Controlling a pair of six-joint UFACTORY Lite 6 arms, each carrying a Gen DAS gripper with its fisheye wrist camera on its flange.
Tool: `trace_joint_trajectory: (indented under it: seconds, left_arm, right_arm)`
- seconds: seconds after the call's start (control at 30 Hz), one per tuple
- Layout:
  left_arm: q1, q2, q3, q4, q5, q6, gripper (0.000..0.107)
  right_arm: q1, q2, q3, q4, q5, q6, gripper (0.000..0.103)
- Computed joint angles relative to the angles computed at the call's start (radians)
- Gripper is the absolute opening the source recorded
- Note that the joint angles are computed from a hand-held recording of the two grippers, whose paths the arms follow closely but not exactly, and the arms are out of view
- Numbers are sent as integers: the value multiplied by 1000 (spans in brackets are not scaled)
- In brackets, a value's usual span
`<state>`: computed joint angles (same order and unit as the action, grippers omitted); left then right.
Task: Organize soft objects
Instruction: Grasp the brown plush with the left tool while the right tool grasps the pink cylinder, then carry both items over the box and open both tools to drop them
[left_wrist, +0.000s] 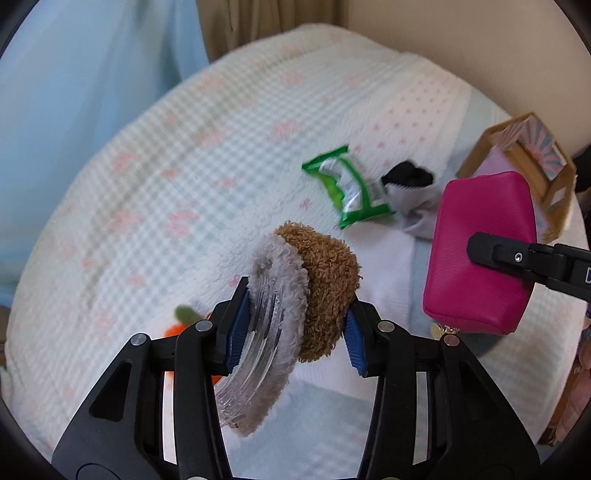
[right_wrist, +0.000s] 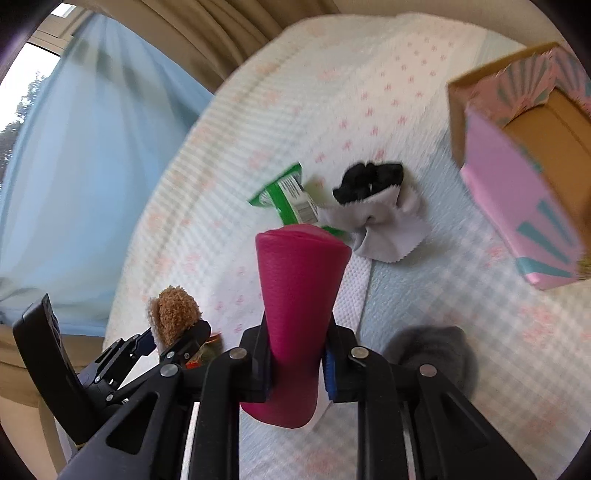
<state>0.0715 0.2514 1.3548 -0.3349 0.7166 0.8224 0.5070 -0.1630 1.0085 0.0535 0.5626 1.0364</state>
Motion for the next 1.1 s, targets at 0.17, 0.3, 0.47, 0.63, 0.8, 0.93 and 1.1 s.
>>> trace_joint_trajectory:
  seconds: [0.17, 0.3, 0.47, 0.63, 0.8, 0.93, 1.1]
  left_arm:
    - [-14, -217, 1, 41, 155, -123, 41]
    - [-46, -315, 106, 63, 315, -239, 41]
    - [-137, -329, 289, 87, 449, -413, 41]
    - [-328, -291, 455, 185, 511, -639, 41]
    - [-556, -212, 570, 332, 534, -866, 41]
    - [-717, -66, 713, 431, 560, -1037, 41]
    - [-866, 302, 1117, 492, 662, -1199, 41]
  right_arm:
    - [12, -155, 86, -56, 193, 39, 19]
    - [-39, -240, 229, -6, 396, -35, 19]
    - [-203, -265, 474, 61, 674, -210, 19]
    - [-685, -252, 657, 324, 917, -596, 19]
    - [-1208, -166, 766, 544, 1125, -969, 19]
    - [-1432, -34, 816, 615, 1202, -1219, 19]
    - [-1505, 159, 883, 574, 1204, -1413, 19]
